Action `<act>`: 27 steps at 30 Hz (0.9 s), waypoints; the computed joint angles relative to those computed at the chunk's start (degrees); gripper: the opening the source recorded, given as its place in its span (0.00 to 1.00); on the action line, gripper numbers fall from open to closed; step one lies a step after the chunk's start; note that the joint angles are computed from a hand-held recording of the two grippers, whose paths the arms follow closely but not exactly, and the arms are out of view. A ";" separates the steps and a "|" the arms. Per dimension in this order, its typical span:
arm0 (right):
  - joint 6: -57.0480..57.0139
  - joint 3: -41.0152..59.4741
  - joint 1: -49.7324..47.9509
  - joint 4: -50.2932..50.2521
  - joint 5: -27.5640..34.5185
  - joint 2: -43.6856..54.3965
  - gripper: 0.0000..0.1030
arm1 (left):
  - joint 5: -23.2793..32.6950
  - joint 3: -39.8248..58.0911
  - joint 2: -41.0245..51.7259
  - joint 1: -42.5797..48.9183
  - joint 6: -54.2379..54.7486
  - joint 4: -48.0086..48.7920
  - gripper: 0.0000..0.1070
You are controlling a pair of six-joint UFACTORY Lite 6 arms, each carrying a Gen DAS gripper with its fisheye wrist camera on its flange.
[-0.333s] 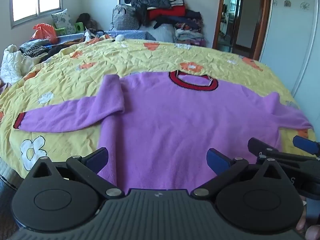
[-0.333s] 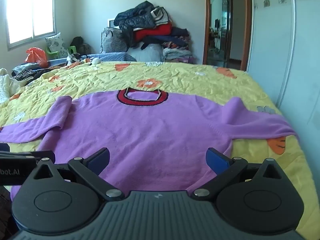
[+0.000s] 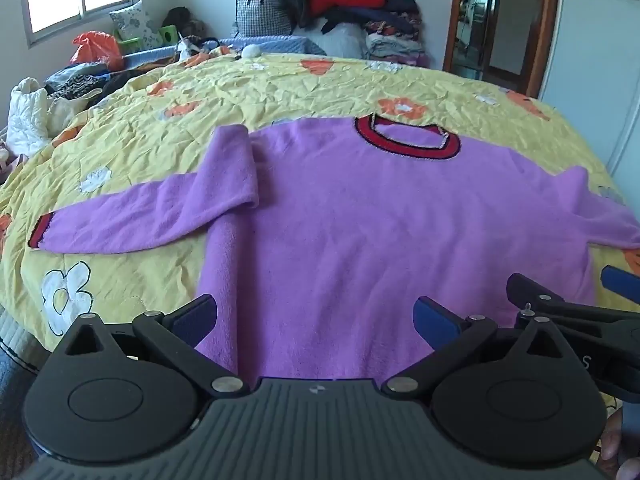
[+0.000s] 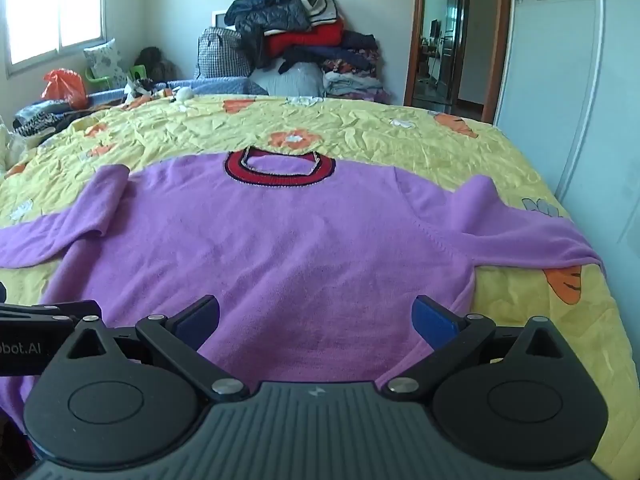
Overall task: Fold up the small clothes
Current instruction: 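Move both tools over the lilac sweater toward its sleeves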
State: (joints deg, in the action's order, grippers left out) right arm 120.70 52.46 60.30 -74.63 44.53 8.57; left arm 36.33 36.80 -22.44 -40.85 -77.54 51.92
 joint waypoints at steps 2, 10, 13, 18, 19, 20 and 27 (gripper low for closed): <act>-2.13 2.48 0.06 0.80 0.96 2.08 1.00 | 0.06 1.67 2.87 0.61 -0.73 0.98 0.96; 3.37 0.12 -2.60 -9.33 -1.96 1.57 1.00 | 4.92 9.42 11.58 0.31 -1.65 1.49 0.96; 3.35 -2.99 -6.11 -13.01 -9.26 -1.28 1.00 | 7.14 13.43 15.64 -0.12 -1.27 0.22 0.96; 2.37 -5.70 -10.92 -12.05 -13.45 -4.05 1.00 | 12.08 20.27 22.73 -4.02 -2.62 -0.21 0.96; 3.81 -6.66 -12.28 -14.28 -14.93 -4.58 1.00 | 13.42 21.84 24.35 -5.04 -2.79 -0.29 0.96; 5.00 -7.31 -13.87 -16.18 -16.60 -5.08 1.00 | 14.36 23.02 25.41 -5.72 -2.49 -0.54 0.96; 7.88 -8.01 -18.85 -23.00 -18.48 -4.16 1.00 | 17.85 27.81 29.25 -7.82 -5.34 0.11 0.96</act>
